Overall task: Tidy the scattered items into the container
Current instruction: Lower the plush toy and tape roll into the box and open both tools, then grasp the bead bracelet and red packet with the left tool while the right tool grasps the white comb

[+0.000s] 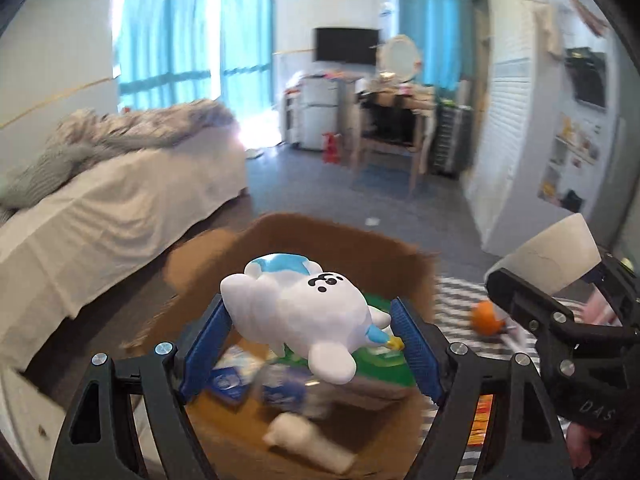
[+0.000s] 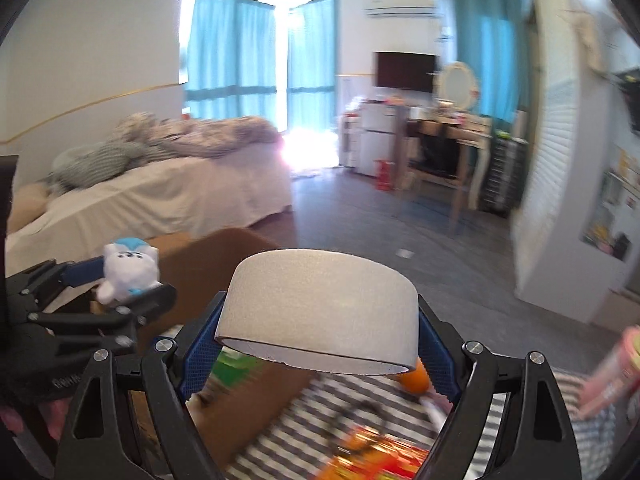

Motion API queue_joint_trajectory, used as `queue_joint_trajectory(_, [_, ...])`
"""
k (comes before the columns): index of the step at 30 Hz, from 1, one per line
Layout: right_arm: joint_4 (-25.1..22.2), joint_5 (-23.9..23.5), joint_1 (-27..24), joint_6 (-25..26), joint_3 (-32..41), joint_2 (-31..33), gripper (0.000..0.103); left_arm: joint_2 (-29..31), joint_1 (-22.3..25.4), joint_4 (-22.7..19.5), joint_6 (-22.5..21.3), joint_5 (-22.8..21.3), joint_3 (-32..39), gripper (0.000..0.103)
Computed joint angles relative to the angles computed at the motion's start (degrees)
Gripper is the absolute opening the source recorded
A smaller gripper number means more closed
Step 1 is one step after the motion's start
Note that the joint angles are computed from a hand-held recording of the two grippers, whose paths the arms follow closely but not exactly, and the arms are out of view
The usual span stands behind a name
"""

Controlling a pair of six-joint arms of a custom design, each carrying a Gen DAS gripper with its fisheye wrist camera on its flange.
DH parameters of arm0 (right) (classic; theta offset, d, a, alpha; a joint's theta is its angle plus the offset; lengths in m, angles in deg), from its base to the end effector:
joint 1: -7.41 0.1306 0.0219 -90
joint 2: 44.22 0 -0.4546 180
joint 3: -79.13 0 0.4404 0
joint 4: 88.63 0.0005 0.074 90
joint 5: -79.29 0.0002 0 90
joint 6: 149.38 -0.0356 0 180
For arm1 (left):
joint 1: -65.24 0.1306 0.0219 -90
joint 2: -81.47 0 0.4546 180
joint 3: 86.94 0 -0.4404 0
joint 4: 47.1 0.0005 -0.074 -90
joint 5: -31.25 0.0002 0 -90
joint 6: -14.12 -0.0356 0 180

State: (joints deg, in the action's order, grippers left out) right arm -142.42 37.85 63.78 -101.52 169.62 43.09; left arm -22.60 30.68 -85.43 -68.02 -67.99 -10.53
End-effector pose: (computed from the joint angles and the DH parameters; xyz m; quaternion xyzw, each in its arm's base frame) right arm 0.3007 0.4030 0.5336 0.0312 0.8688 -0.0199 0.4938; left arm 0.3635 -0.2441 0.5081 0.1723 0.8793 -0.0911 0.4346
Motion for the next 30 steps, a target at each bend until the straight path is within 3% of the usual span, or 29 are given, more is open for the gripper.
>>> queue_joint_trajectory(4, [4.8,-6.82,-2.5,4.2,2.08,4.82,0.086,2.19,4.02,-2.29,1.45,-0.56,0.16,0.082])
queue_joint_trajectory(9, [6.31,-10.94,-4.05,6.26,2.87,8.8,0.088,3.81,5.64,-3.38,0.43,-1.86,-0.51,0.086])
queue_joint_trajectory(11, [4.99,-9.56,-4.06,5.73,2.96,9.19,0.093,3.95,5.88,-3.4,0.69,-2.05,-0.51,0.098])
queue_joint_trajectory(14, [3.98,-5.99,-3.68,4.32,2.31,8.2,0.098,3.23,6.24,-1.48,1.16,0.65,-0.93,0.102])
queue_joint_trajectory(17, [3.35,-3.28,-3.59,2.25,1.55,6.62,0.098,2.98,5.81,0.12,0.59,0.99,-1.0,0.103])
queue_joint_trajectory(30, [-2.29,1.4,-3.74,-8.05,-3.04,-0.59,0.099,3.33,1.92,-2.33,0.6,0.09,-0.44,0.103])
